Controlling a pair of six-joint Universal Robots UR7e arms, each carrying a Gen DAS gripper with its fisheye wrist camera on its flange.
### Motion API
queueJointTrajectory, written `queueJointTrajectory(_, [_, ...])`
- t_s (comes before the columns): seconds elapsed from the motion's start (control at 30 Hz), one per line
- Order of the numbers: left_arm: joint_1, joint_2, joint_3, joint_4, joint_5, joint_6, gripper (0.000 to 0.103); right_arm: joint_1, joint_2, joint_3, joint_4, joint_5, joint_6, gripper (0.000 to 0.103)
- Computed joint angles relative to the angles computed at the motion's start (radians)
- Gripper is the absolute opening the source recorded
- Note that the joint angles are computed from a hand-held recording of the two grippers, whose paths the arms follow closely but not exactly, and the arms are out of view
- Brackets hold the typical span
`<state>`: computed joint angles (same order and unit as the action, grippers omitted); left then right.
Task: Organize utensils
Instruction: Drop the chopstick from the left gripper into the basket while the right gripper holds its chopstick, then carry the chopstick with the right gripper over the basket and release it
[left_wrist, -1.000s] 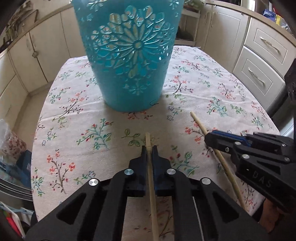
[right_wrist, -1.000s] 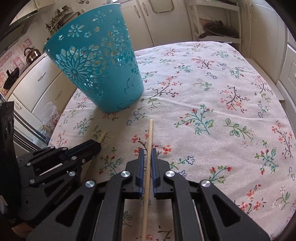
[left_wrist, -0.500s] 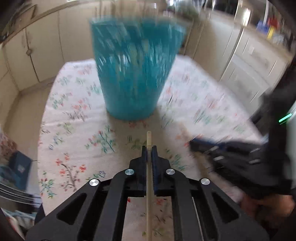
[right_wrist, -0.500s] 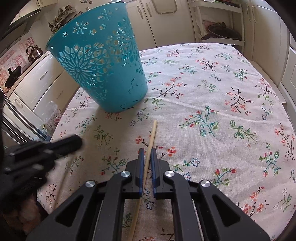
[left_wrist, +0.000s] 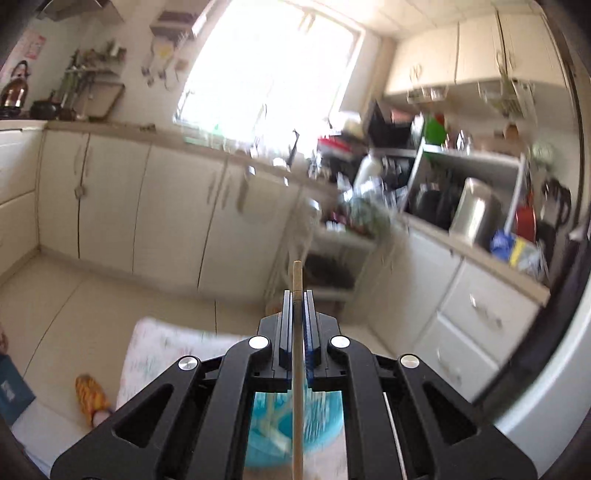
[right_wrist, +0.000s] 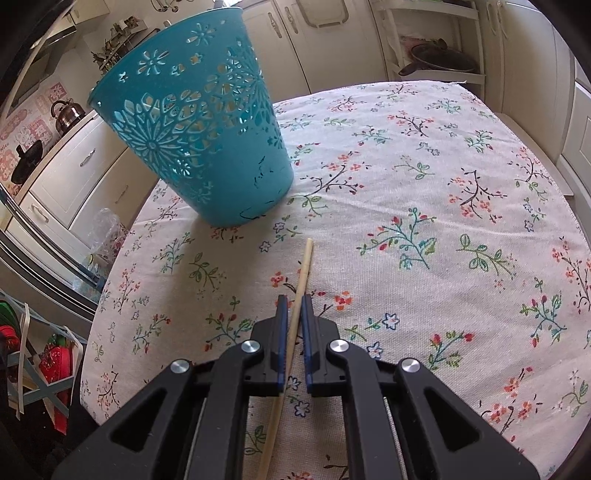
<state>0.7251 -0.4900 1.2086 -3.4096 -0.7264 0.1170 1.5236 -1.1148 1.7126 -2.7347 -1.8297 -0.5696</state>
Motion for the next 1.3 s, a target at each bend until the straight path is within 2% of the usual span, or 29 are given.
queueJointTrajectory(0.17, [0.036,0.156,-0.298,-0.021,0.003,0.131,0.005,-0.007,0.001,-0.012,0.02,0.018,0.01,0.008])
queueJointTrajectory(0.27, [0.055,0.22,-0.417,-0.003,0.003,0.154,0.005,-0.01,0.002,-0.019,0.032,0.027,0.014,0.008])
queueJointTrajectory(0.4, [0.075,0.262,-0.476,0.01,0.003,0.157,0.005,-0.014,0.002,-0.028,0.048,0.04,0.021,0.008])
queueJointTrajectory(0.67, [0.087,0.236,-0.387,0.012,0.012,0.134,0.005,-0.017,0.001,-0.035,0.064,0.048,0.027,0.008])
queueJointTrajectory(0.83, [0.075,0.211,-0.338,0.134,0.044,0.132,0.005,-0.016,0.001,-0.036,0.066,0.046,0.025,0.008])
queueJointTrajectory(0.93, [0.063,0.179,-0.281,0.229,0.073,0.101,0.011,-0.019,-0.003,-0.04,0.085,0.059,0.03,0.012])
queueJointTrajectory(1.0, [0.054,0.154,-0.23,0.233,0.092,0.08,0.028,-0.019,-0.004,-0.037,0.087,0.063,0.024,0.017])
queueJointTrajectory(1.03, [0.048,0.137,-0.194,0.218,0.101,0.069,0.033,-0.015,-0.004,-0.033,0.077,0.055,0.014,0.018])
queueJointTrajectory(1.1, [0.031,0.099,-0.113,0.159,0.129,0.059,0.051,-0.007,-0.004,-0.019,0.048,0.036,-0.008,0.018])
queueJointTrajectory(1.17, [0.014,0.064,-0.037,0.1,0.159,0.055,0.057,-0.002,-0.001,-0.009,0.024,0.021,-0.025,0.018])
queueJointTrajectory(1.23, [-0.004,0.022,0.06,0.033,0.196,0.037,0.063,0.017,0.012,0.01,-0.051,-0.044,-0.077,0.008])
queueJointTrajectory(1.3, [-0.019,-0.018,0.148,-0.01,0.236,0.0,0.072,0.031,0.024,0.019,-0.096,-0.084,-0.128,0.006])
